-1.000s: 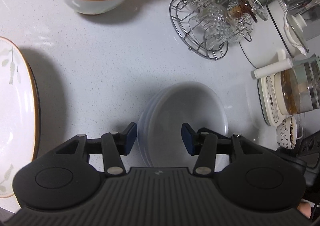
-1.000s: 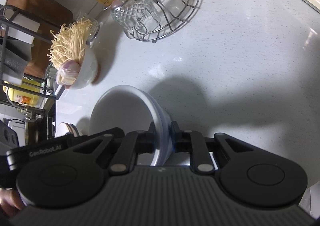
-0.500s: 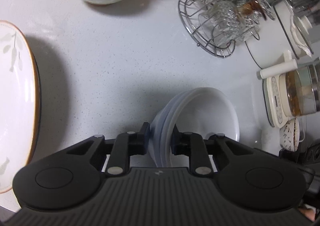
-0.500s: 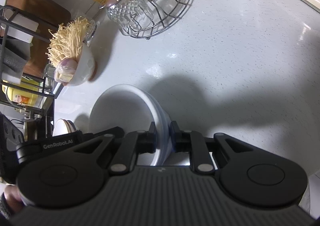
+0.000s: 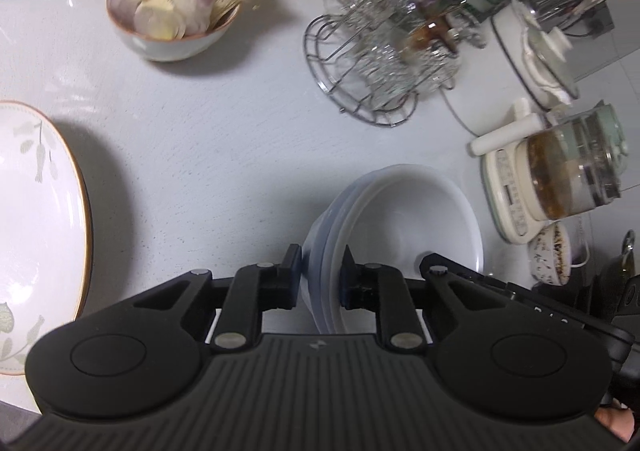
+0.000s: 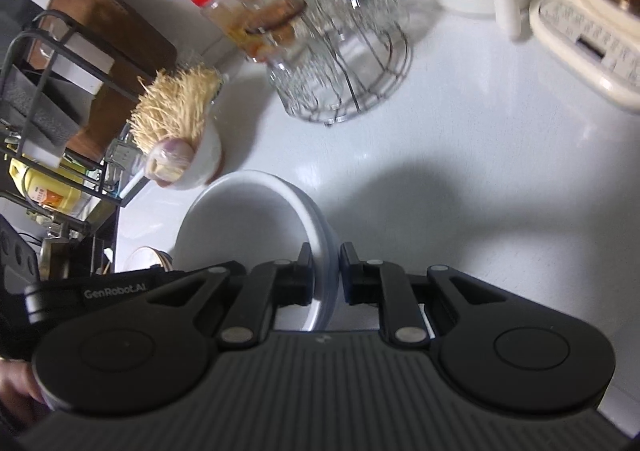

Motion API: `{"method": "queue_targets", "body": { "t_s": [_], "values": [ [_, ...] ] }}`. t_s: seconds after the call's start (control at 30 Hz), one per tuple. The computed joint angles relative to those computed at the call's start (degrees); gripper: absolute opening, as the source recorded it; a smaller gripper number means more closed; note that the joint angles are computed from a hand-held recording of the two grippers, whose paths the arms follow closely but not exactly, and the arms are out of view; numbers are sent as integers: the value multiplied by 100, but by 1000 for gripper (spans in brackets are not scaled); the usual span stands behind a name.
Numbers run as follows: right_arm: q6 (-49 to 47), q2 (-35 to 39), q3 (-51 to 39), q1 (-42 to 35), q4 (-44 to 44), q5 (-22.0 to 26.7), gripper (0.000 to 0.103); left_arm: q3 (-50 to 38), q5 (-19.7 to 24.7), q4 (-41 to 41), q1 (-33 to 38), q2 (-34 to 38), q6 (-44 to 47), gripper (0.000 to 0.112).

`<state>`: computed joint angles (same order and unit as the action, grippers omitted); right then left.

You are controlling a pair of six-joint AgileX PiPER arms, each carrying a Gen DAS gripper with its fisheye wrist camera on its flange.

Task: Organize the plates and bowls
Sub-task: 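Lift the bowl stack with both grippers and carry it onto the plate stack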

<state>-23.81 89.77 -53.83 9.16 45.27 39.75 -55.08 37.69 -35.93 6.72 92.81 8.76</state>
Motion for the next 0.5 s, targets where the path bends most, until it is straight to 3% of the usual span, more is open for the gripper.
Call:
{"method": "queue_targets", "body": {
  "t_s": [0.5],
  "values": [
    [885, -774, -328, 449, -478, 80, 16, -455, 800, 262, 511, -854, -6, 21]
  ]
}}
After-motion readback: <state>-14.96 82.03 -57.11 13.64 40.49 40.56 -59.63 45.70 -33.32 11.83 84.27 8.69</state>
